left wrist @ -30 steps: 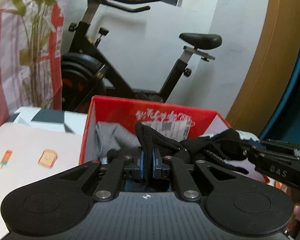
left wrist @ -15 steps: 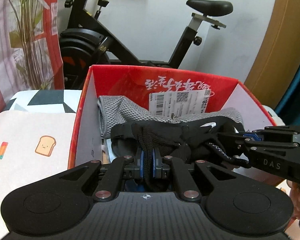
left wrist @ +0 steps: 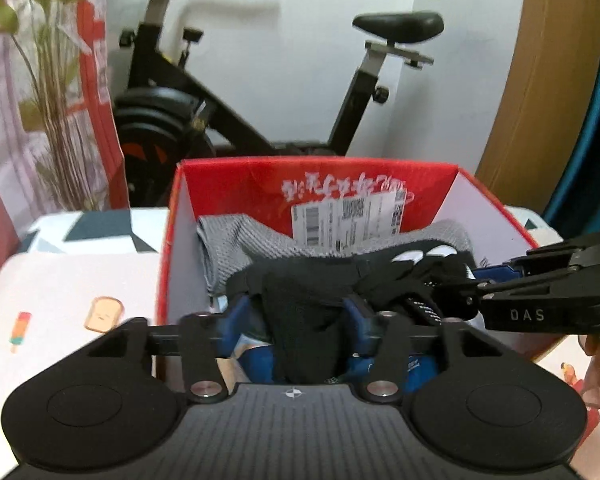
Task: Organize soft objects
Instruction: 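Open both tools to drop the glove into the box and withdraw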
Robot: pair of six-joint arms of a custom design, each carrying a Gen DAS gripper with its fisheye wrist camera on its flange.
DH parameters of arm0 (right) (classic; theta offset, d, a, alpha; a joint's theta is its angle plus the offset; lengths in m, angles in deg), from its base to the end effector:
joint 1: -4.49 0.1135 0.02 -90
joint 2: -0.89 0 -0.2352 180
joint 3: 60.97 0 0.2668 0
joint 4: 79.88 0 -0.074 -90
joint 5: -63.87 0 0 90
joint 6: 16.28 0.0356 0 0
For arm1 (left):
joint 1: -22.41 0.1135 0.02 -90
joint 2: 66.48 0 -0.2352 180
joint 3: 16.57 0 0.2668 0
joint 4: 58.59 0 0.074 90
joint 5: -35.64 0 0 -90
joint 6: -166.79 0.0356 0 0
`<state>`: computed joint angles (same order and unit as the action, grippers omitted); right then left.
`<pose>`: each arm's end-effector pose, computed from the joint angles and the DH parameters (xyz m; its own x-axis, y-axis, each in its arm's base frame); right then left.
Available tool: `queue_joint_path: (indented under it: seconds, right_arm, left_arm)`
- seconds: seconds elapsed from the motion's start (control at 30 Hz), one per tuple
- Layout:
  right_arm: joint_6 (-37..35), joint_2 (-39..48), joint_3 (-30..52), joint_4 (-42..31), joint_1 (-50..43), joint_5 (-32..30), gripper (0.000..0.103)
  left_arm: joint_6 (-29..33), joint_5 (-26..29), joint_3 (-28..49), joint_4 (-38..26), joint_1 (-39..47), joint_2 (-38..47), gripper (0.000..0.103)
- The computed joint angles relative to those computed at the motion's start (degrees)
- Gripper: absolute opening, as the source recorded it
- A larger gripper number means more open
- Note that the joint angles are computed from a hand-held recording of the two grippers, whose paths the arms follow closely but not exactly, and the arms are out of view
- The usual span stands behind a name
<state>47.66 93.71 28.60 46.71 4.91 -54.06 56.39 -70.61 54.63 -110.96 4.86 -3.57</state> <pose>0.3558 0.0193 0.2452 -0.6345 -0.3928 -0.6656 -0.6041 0.7893 0.1101 0.2458 -0.0673 0.2861 -0.6558 -0.1436 -0.7412 -0.1395 0.9879 -0.0679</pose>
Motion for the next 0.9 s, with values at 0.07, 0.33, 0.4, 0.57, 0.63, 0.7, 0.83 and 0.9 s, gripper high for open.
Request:
queue_joint_path:
  seconds: [0.07, 0.33, 0.4, 0.57, 0.63, 0.7, 0.83, 0.9]
  right_arm:
    - [-0.1, -2.3, -1.7, 0.6, -1.5, -3.1, 0.042]
    - [-3.5, -13.8, -9.8, 4.1, -4.9, -8.4, 0.090]
    - [-4.6, -17.5, -12.6, 5.3, -5.5, -8.2, 0.101]
    - [-7.0, -23.0, -15.2, 2.5, -8.6, -10.7, 0.103]
    - [-7.2, -25.0, -15.9, 1.5, -10.6, -12.4, 0.103]
    - [-7.6, -26.6, -16.5, 0.3, -12.7, -14.3, 0.103]
    - [-8.8, -29.5, -17.2, -2.9, -17.8, -18.8, 0.103]
    - [-10.2, -30.1, -16.9, -5.4, -20.2, -21.1, 0.103]
  left_arm:
    - [-0.3, -1.2, 0.0, -0.9, -0.9, -1.9, 0.059]
    - [-1.9, -11.3, 1.6, -6.3, -9.0, -7.5, 0.100]
    - [-4.2, -16.6, 2.8, -9.2, -12.7, -7.6, 0.103]
    - [-9.3, -21.7, 4.2, -14.7, -19.0, -9.3, 0.103]
    - [-12.6, -24.2, 4.5, -17.0, -22.0, -10.4, 0.103]
    - [-15.5, -27.0, 4.6, -18.7, -25.0, -11.6, 0.103]
    - [-22.8, -33.7, 5.4, -23.5, -32.0, -12.4, 0.103]
    - [-28.5, -37.8, 5.6, -27.4, -36.5, -12.7, 0.103]
